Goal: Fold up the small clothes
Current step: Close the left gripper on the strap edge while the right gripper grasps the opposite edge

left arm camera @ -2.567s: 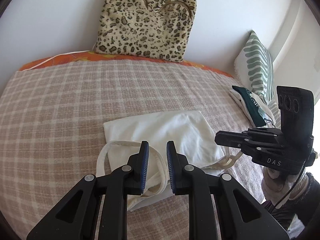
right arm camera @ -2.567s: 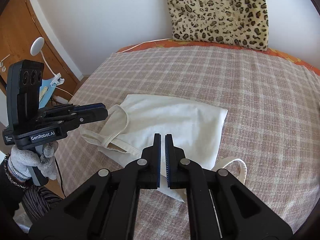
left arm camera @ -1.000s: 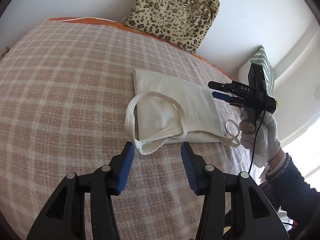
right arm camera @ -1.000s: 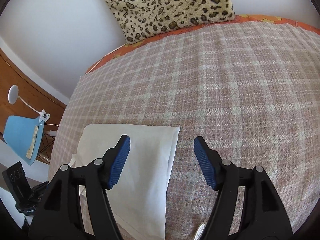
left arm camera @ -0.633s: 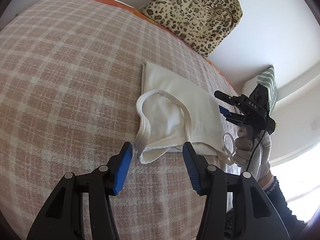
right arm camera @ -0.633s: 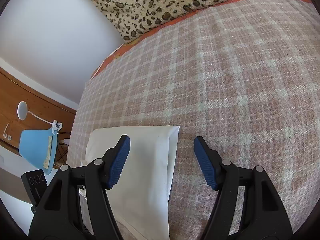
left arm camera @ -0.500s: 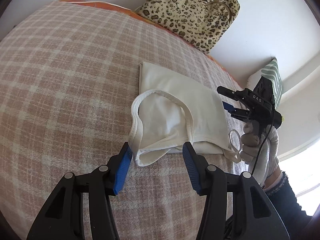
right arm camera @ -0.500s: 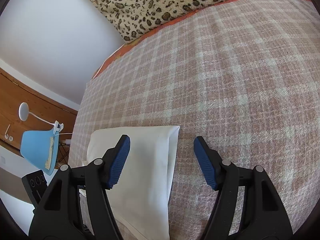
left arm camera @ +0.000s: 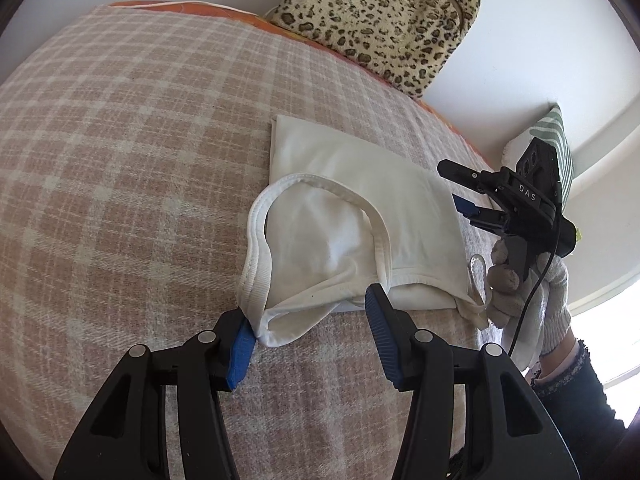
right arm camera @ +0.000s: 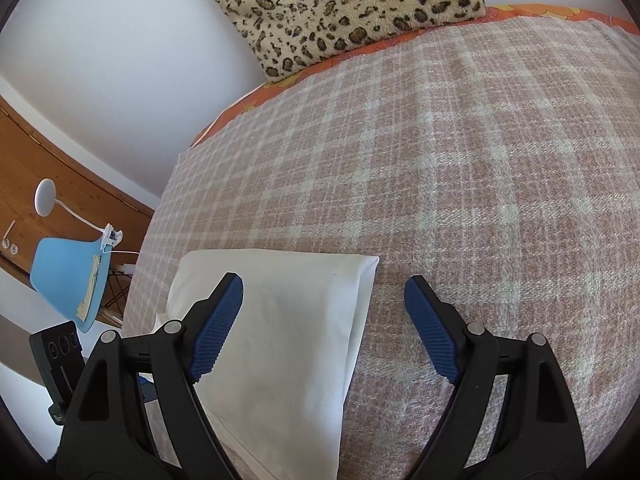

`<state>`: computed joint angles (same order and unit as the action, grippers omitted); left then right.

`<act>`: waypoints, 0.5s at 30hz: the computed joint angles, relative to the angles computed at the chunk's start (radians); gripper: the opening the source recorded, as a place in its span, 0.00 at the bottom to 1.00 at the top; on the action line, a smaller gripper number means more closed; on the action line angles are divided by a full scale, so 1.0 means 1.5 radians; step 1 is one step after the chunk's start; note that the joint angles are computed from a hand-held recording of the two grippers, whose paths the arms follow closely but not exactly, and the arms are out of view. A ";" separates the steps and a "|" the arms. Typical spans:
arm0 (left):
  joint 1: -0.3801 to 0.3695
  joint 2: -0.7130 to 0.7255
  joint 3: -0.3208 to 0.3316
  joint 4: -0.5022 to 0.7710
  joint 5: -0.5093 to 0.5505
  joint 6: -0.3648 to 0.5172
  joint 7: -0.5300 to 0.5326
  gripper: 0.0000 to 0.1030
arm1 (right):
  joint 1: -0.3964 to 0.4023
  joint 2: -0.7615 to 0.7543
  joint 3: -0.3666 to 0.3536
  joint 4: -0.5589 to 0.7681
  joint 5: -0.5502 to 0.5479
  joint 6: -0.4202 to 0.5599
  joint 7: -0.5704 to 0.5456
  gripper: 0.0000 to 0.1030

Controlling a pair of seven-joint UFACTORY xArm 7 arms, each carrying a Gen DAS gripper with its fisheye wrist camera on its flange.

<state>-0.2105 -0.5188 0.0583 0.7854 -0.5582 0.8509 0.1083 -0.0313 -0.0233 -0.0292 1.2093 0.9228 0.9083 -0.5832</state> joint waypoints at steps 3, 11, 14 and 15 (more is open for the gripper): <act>-0.008 0.004 0.023 -0.008 -0.054 0.005 -0.001 0.50 | -0.003 0.002 -0.002 0.001 0.014 0.010 0.003 0.83; -0.008 0.006 0.028 -0.012 -0.109 0.005 0.019 0.50 | -0.020 0.010 -0.009 -0.001 0.080 0.047 -0.014 0.83; -0.012 0.019 0.031 -0.001 -0.126 0.014 0.033 0.50 | -0.022 0.009 -0.007 -0.002 0.080 0.048 -0.016 0.80; -0.010 0.020 0.029 0.000 -0.127 0.015 0.034 0.50 | -0.022 0.008 -0.007 -0.003 0.079 0.048 -0.016 0.77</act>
